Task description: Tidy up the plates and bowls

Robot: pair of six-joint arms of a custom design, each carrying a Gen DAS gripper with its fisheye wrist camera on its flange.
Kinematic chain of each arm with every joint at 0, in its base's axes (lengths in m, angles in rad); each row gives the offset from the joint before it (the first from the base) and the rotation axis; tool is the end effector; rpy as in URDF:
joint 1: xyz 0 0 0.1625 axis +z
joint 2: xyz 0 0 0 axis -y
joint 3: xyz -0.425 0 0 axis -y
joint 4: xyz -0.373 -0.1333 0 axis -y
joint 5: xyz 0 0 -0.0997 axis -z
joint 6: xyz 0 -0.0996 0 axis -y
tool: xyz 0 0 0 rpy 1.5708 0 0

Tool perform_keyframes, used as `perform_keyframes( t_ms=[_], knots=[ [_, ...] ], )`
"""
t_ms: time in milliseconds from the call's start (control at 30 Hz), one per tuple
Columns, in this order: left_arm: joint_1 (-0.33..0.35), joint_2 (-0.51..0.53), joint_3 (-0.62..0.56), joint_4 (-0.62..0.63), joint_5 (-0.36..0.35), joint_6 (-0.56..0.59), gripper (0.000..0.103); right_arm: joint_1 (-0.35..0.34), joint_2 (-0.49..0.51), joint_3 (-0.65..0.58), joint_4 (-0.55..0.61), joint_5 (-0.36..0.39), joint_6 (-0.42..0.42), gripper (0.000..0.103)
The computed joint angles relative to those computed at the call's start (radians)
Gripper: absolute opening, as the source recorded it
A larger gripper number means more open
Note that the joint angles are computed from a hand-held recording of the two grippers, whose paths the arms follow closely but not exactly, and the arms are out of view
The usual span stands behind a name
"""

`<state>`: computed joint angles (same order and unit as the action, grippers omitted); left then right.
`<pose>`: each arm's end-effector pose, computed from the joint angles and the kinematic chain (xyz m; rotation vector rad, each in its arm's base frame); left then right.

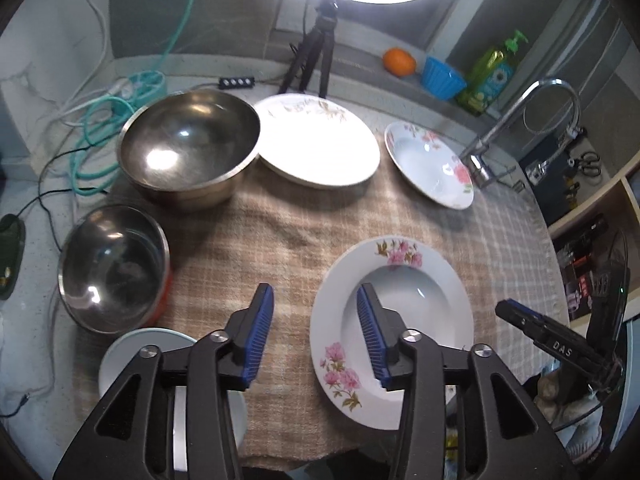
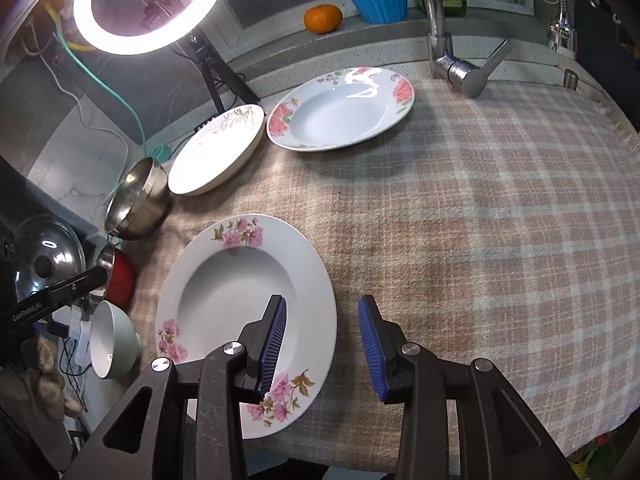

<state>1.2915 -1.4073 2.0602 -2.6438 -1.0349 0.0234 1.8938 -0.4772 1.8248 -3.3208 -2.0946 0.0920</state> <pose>0.0415 -0.5231 0.3177 0.2409 2.5864 -0.6392 0.2650 -0.5288 -0.0464 0.1605 -2.6326 0.6711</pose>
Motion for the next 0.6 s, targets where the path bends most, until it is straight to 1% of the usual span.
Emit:
perform_keyframes(
  t_ms=[100, 167, 267, 333, 367, 500, 600],
  knots=[
    [-0.008, -0.007, -0.001, -0.011, 0.038, 0.019, 0.044, 0.016, 0.007, 0.011, -0.070, -0.021, 0.009, 0.036],
    [-0.006, -0.014, -0.008, -0.003, 0.032, 0.024, 0.044, 0.030, 0.013, 0.008, -0.100, -0.052, 0.024, 0.043],
    [-0.002, -0.019, -0.025, 0.021, 0.013, 0.050, 0.044, 0.051, 0.019, 0.004, -0.150, -0.084, 0.038, 0.045],
    [0.004, -0.019, -0.039, 0.031, -0.014, 0.073, 0.044, 0.065, 0.022, -0.002, -0.174, -0.102, 0.041, 0.050],
    [0.006, -0.018, -0.044, 0.035, -0.024, 0.083, 0.044, 0.070, 0.022, -0.006, -0.171, -0.107, 0.043, 0.052],
    [0.007, 0.008, -0.084, 0.055, -0.074, 0.102, 0.044, 0.092, 0.018, -0.044, -0.095, -0.179, 0.057, 0.052],
    [-0.006, 0.052, -0.115, 0.058, -0.076, 0.116, 0.044, 0.073, -0.009, -0.041, -0.079, -0.159, 0.073, 0.052]
  ],
)
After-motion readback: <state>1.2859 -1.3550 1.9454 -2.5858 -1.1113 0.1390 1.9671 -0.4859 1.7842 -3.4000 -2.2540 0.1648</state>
